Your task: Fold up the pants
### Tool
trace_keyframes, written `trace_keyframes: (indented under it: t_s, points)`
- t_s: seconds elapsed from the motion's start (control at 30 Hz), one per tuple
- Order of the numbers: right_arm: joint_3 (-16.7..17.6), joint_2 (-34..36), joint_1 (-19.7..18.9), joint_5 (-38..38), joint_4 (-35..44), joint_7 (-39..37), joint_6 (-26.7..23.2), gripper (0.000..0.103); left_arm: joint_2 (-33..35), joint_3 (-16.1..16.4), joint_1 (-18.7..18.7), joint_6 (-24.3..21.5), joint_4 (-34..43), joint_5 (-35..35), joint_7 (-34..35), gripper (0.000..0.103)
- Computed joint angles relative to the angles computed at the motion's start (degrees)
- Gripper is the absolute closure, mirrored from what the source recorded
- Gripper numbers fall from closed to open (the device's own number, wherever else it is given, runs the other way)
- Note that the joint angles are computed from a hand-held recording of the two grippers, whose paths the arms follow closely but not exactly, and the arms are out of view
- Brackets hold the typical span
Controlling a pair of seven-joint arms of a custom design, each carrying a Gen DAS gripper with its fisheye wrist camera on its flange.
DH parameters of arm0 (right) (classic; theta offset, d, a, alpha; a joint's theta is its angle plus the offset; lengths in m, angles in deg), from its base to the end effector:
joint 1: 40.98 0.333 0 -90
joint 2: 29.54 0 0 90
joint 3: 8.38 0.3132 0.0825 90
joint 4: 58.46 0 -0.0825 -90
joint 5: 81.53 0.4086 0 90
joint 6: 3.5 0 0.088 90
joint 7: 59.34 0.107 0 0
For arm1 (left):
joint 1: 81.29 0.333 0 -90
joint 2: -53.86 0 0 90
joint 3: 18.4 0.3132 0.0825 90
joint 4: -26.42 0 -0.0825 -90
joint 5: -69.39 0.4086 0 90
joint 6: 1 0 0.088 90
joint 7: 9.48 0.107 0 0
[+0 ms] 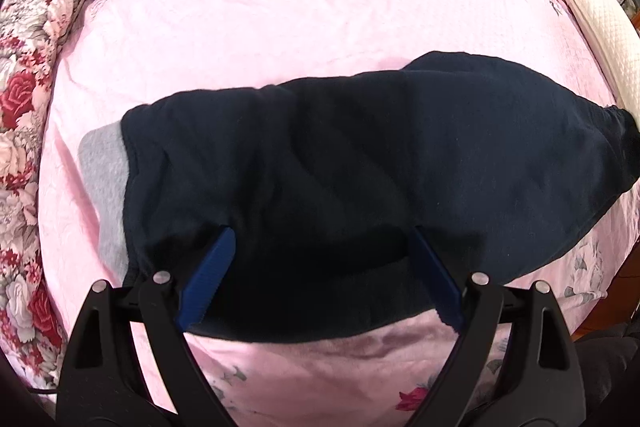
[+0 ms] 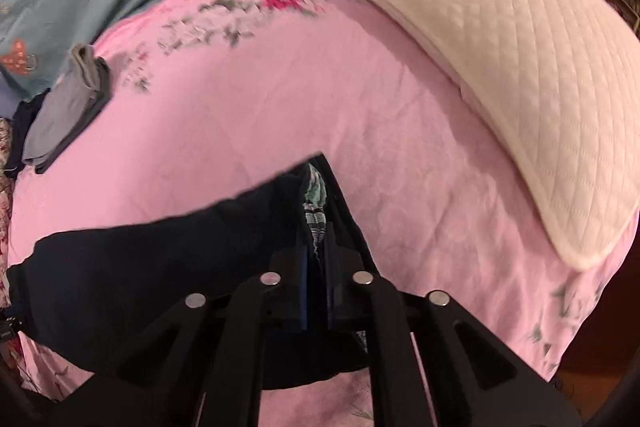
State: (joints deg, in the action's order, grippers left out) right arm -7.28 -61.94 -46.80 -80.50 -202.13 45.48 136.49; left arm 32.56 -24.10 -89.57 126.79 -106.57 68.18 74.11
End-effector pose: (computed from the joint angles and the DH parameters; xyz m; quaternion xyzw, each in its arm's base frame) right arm 0.4397 -0.0357 0.5187 -0.5544 0.7944 -0.1577 0.1914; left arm 0.4725 -0.1212 0.5011 -0.6570 0.7409 -0.1091 0.0870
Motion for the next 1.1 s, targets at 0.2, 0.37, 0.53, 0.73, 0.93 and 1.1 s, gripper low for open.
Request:
trace_keyframes:
  t_s: [0.2,0.37,0.53,0.73,0.93,1.1]
  points:
    - [1.75,-0.92,-2.82,-4.29,0.08,0.27,1.5,0.095,-1.81,-0.28,0.09,-0.9,-1.36,1.11,-1.05,0.013]
    - [2.48,-0.37,-4.31,-5.82,-0.69,6.57,-1.8,0.08,-3.46,0.0,0.09,-1.28,-2.11,2.2,-0.13,0.013]
    - [-3.37,-10.83,8.1,5.1,-5.16,-1.14,3.46,0.073,-4.82,0.74,0.1,-1.66,-3.22,1.71,0.62,0.013]
    - [-2.14,-8.9,20.17,13.24,-4.82,-20.18,-0.97,0.073,-6.2,0.77,-0.33,-0.63,-4.86,2.23,2.4,0.012]
    - [1.25,-2.08,24.91,15.32,-2.54,-33.82,1.02,0.073,-7.23,0.42,-0.43,0.71,-6.27,3.05,2.73,0.01]
    - [1.92,2.94,24.92,14.99,0.14,-40.29,-0.58,0.073,-8.7,-0.09,-0.66,1.99,-8.0,4.38,1.96,0.008]
